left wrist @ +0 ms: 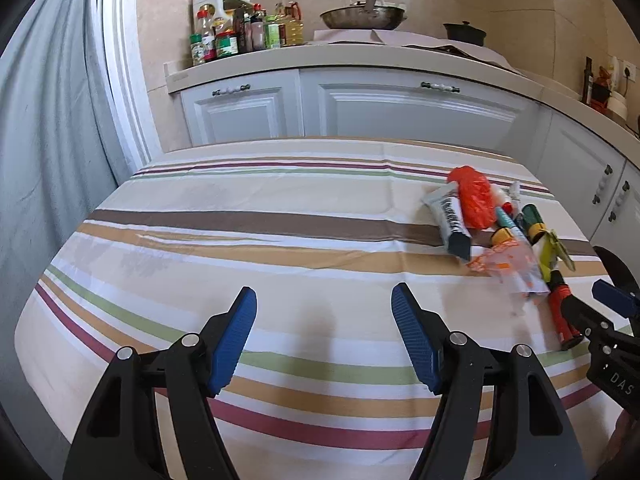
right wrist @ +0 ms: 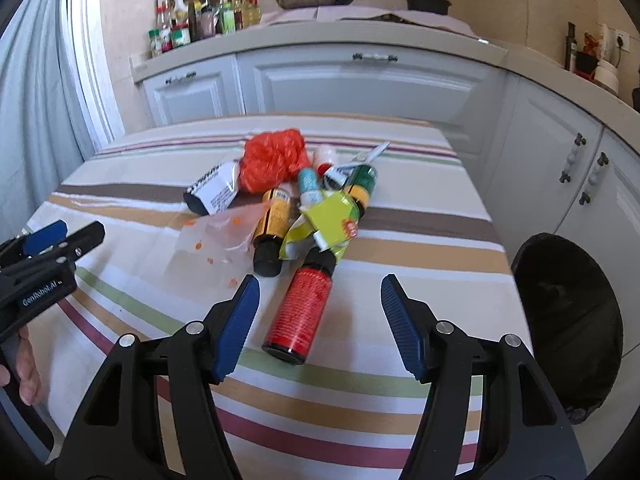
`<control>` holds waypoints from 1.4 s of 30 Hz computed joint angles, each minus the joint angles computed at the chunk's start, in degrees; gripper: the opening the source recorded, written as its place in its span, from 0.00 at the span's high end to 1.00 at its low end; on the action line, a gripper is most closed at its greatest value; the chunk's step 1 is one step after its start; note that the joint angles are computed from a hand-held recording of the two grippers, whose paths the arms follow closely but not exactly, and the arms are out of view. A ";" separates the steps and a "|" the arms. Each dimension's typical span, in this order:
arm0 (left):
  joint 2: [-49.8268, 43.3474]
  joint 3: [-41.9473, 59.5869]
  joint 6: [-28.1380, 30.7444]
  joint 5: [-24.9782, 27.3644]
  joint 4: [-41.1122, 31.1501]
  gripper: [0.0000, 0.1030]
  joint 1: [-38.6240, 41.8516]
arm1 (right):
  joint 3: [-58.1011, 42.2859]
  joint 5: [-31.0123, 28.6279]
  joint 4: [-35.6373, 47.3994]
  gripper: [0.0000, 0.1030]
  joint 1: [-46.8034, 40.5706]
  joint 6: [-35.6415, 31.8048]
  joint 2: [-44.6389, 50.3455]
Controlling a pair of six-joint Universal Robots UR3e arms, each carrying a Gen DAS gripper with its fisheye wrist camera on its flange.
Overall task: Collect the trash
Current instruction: 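Move both grippers back to the table and grasp the red bottle with the right gripper, then lift the red bottle with the right gripper while the left gripper grasps the dotted clear bag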
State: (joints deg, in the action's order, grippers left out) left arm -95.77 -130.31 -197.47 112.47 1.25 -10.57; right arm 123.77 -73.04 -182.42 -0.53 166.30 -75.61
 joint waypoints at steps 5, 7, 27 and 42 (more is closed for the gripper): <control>0.74 -1.34 0.40 -1.67 0.48 0.34 2.31 | -3.23 -2.20 4.26 0.58 1.67 0.01 1.57; 0.97 -1.68 0.42 -1.75 0.61 0.34 2.70 | -4.05 -2.02 6.12 0.61 1.68 -0.02 1.84; -3.06 5.14 -1.49 -0.88 -3.57 0.34 -3.97 | 4.85 4.07 4.35 0.78 -6.12 -4.06 -5.09; -11.79 19.11 -2.64 -0.52 -9.46 0.34 -12.35 | 8.40 9.56 1.69 0.77 -20.41 -7.59 -8.08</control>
State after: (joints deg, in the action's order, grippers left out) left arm -107.55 -111.20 -200.11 111.95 -8.21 -22.92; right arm 132.16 -63.48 -180.73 -20.94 158.71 -83.69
